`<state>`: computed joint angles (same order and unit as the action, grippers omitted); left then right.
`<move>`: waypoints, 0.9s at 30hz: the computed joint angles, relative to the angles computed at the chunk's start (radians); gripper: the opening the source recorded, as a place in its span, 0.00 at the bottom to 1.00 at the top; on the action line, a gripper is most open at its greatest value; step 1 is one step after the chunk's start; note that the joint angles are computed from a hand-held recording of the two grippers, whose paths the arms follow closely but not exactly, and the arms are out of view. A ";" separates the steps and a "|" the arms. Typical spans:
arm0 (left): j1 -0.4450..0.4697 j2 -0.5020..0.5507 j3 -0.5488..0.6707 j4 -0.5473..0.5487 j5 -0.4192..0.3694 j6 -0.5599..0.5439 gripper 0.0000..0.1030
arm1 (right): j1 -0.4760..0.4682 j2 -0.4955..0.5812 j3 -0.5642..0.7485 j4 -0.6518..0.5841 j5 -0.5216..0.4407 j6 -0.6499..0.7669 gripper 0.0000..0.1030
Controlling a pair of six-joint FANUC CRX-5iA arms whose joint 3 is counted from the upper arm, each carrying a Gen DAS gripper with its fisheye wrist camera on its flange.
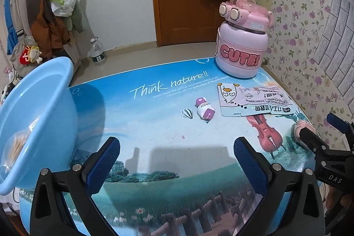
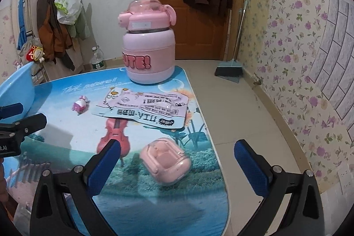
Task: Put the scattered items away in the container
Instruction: 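Approach and grasp the pink small case with the right tool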
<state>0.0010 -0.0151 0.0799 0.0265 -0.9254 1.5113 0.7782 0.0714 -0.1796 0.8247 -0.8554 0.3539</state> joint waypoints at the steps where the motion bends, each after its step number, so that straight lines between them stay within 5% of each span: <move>1: -0.001 0.006 0.004 -0.001 0.000 0.001 1.00 | -0.005 0.002 0.000 -0.002 0.002 0.003 1.00; 7: -0.007 0.045 0.034 -0.002 -0.002 0.002 1.00 | -0.025 0.007 -0.007 -0.018 0.049 0.052 0.97; 16: -0.020 0.115 0.101 -0.001 -0.016 0.015 1.00 | -0.040 0.026 0.007 -0.109 0.086 0.164 0.74; 21: -0.026 0.136 0.122 -0.006 -0.019 0.018 1.00 | -0.053 0.020 0.007 -0.147 0.130 0.213 0.47; 27: -0.036 0.164 0.149 -0.015 -0.027 0.022 1.00 | -0.061 0.014 -0.011 -0.131 0.159 0.186 0.47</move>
